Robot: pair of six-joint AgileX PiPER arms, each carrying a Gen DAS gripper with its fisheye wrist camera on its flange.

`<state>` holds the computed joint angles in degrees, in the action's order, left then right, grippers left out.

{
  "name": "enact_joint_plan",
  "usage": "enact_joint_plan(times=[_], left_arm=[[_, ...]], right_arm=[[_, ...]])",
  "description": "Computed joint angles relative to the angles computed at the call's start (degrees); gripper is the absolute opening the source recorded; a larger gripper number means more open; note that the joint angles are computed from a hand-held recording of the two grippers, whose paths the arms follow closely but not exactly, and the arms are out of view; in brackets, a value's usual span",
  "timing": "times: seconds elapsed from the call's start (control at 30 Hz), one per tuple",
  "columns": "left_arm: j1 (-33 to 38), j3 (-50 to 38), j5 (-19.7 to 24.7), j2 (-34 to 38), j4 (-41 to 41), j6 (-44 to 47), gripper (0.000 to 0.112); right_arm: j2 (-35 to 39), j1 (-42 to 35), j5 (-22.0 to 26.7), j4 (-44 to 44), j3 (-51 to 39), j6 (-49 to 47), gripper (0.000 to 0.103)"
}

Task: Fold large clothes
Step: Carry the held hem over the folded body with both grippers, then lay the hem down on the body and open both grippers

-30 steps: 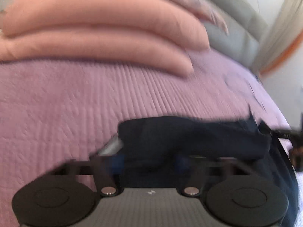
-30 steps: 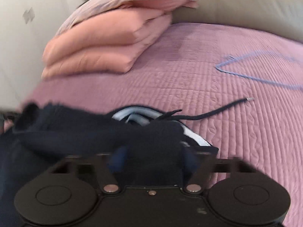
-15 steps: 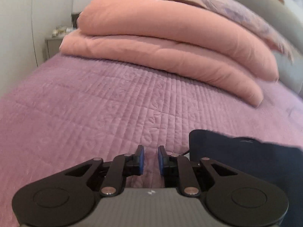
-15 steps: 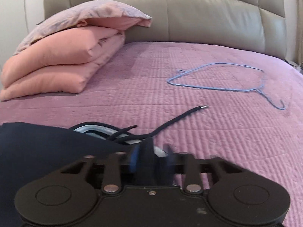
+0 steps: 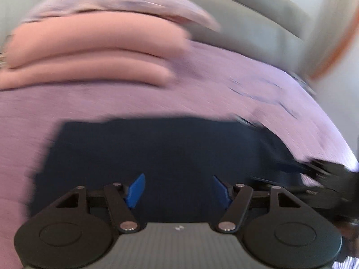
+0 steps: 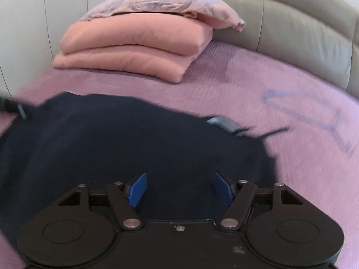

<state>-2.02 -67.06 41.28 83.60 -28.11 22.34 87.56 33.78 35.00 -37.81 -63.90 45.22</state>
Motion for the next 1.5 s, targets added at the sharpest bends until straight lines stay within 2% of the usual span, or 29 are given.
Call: enact_joint_plan(times=[0.07,0.13,0.17,0.2,0.27,0.33,0.37,0.4,0.43,0.47,0.53,0.6,0.67,0.7,0.77,0.8,0.87,0.93,0.97,1.03,1.07,1.1,1.17,1.2,1.27,1.3,1.37,1.4,1.5], left_arm=[[-5.43,4.98,-3.98,-0.06,7.35,-3.33,0.068],[-6.14,12.35,-12.03,-0.94,10.07,-3.90,0.087],[-4.82,14.90,-13.94,-2.21,8.00,-2.47,0.093],[-3.20,15.82,-13.63,-2.77,4.91,-0.13,0.092],[-0.40,15.38,-11.88,-3.81,5.60,0.23,0.087],[0.40,13.88,-8.61,-5.28,10.95,-5.42,0.083],[1.52,12.74,-5.82,-5.82,10.62,-6.11,0.081],[2.87,11.98,-3.19,-6.35,8.30,-4.61,0.080],[4.40,11.80,-0.14,-7.60,4.68,-1.80,0.080],[4.48,11.65,1.90,-8.97,3.36,-1.11,0.081],[1.20,11.09,3.91,-10.67,7.57,-4.76,0.084],[-5.89,11.41,2.52,-10.04,18.34,-13.57,0.086],[-7.17,12.72,2.41,-9.41,21.93,-15.18,0.089],[-6.47,13.74,2.73,-9.03,22.29,-15.59,0.095],[-1.93,17.50,-1.10,-9.26,20.45,-13.50,0.103],[-1.41,18.28,-1.53,-9.98,21.23,-14.09,0.103],[-1.83,20.95,-3.35,-12.74,29.56,-20.31,0.103],[-2.12,23.11,-4.67,-15.17,39.33,-25.58,0.103],[-0.63,23.82,-4.73,-15.60,41.07,-26.66,0.103],[2.60,22.41,-2.88,-15.17,37.69,-26.19,0.103],[5.64,21.02,-1.37,-14.82,34.87,-23.17,0.103],[8.04,20.69,-1.17,-15.30,33.58,-19.53,0.102],[15.59,18.36,0.19,-15.27,24.27,-9.30,0.097],[19.25,15.92,2.20,-14.19,18.55,-3.86,0.096],[27.04,10.96,8.15,-11.37,7.09,4.29,0.096],[30.49,8.84,10.60,-9.33,1.36,6.37,0.096],[37.96,4.03,17.90,-2.95,-9.92,14.26,0.097],[40.09,1.99,20.41,0.43,-13.39,16.53,0.098],[39.69,-3.33,23.10,8.09,-15.18,12.96,0.098]], right_arm=[[-1.18,0.09,-0.19,-1.96,4.61,1.91,0.079],[-6.53,-6.14,-9.14,5.24,12.92,-2.46,0.078],[-10.21,-8.58,-12.36,8.70,16.60,-4.78,0.075],[-12.19,-9.89,-13.29,9.87,18.39,-6.47,0.063],[-14.04,-9.90,-8.83,5.32,18.71,-5.83,0.060],[-15.57,-10.53,-7.27,5.36,18.89,-5.55,0.061],[-15.35,-9.60,-4.75,5.79,17.30,-3.98,0.062],[-14.27,-7.00,0.07,4.52,14.31,-0.96,0.075],[-13.21,-3.51,3.02,1.37,12.17,3.12,0.078],[-12.97,-0.02,3.67,-0.60,10.93,5.53,0.078],[-13.58,4.46,-1.09,-1.47,10.51,6.04,0.079],[-10.52,8.93,-1.02,-1.84,8.49,3.77,0.080],[-5.67,11.70,2.57,-1.48,7.53,0.99,0.080],[-5.78,11.63,1.15,-3.34,10.21,3.03,0.080],[-10.57,8.89,-5.90,-9.54,18.71,9.40,0.081],[-12.22,6.76,-6.97,-9.51,20.79,9.72,0.081],[-16.63,2.04,-8.99,-5.04,24.18,7.81,0.084],[-17.98,1.54,-2.65,-7.59,24.84,7.76,0.084],[-18.93,1.52,-0.63,-11.64,26.59,7.53,0.084],[-23.18,0.25,-0.98,-12.87,29.90,7.67,0.084],[-23.02,0.03,1.22,-10.05,28.35,6.01,0.084],[-22.20,0.94,5.71,-6.94,25.14,3.95,0.084],[-18.68,1.74,10.74,-7.18,17.26,6.37,0.084],[-18.23,1.81,9.81,-7.60,14.48,8.82,0.084],[-15.65,0.34,1.72,-10.13,9.82,16.07,0.089],[-12.90,0.36,-0.87,-13.00,7.25,20.19,0.102],[-3.06,0.81,-1.61,-14.05,-2.43,22.61,0.102],[2.25,0.83,-0.19,-11.86,-8.16,20.77,0.102],[18.40,0.19,6.38,-5.89,-25.35,17.66,0.102]])
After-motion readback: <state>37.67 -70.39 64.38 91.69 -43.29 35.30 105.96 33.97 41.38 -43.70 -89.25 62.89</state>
